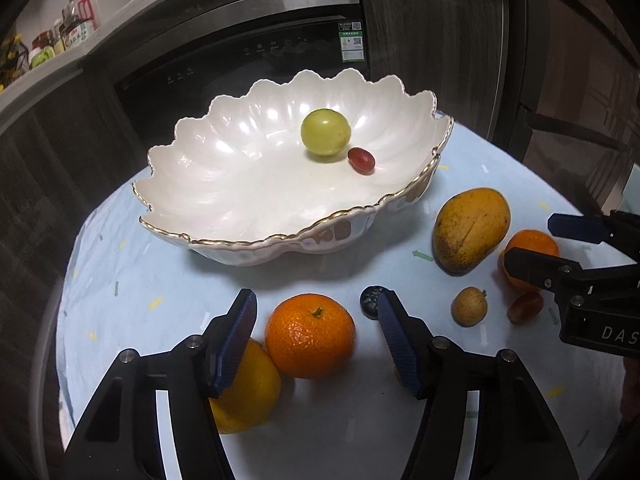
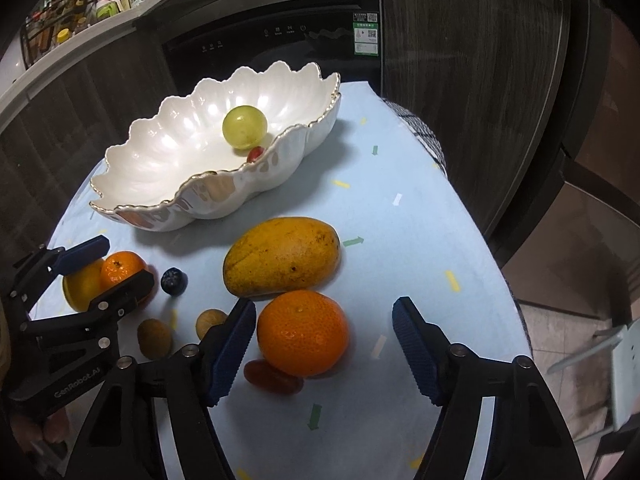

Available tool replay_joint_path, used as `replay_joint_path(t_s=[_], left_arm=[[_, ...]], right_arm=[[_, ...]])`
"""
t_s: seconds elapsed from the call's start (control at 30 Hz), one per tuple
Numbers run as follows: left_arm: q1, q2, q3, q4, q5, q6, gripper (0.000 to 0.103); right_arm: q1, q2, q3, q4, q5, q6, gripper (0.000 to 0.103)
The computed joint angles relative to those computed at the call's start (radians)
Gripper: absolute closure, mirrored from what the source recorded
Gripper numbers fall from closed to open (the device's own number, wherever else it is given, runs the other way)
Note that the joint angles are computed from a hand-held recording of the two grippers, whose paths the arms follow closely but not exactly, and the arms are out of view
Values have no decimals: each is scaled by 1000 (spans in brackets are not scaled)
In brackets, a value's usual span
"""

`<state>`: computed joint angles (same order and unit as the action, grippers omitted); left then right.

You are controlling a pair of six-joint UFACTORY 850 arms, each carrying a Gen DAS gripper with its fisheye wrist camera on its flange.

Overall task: Organize fruits
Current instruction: 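Grasp a tangerine with the left tool while the right tool grasps another tangerine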

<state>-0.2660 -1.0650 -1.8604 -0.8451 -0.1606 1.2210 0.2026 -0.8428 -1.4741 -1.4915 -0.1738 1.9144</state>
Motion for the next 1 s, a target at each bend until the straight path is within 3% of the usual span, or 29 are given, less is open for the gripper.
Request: replay_joint_path(t_s=[0.2, 0.37, 0.47, 0.5, 1.0], left_arm=[[-11, -13, -23, 348, -7, -338, 52], [-14, -10, -12, 401, 14, -374, 53], [-17, -7, -5, 477, 32, -443, 57], [-15, -7, -6, 463, 28, -431, 58], [-13, 11, 7, 460, 10, -462, 60]], right_arm=[[-12, -9, -1, 7, 50, 8, 38], [-15, -15, -4, -2, 79, 21, 43], [-15, -15, -2, -155, 93, 169, 51], [-15, -15, -3, -186, 100, 195, 56], [-12, 5, 15, -406, 87, 419, 58]])
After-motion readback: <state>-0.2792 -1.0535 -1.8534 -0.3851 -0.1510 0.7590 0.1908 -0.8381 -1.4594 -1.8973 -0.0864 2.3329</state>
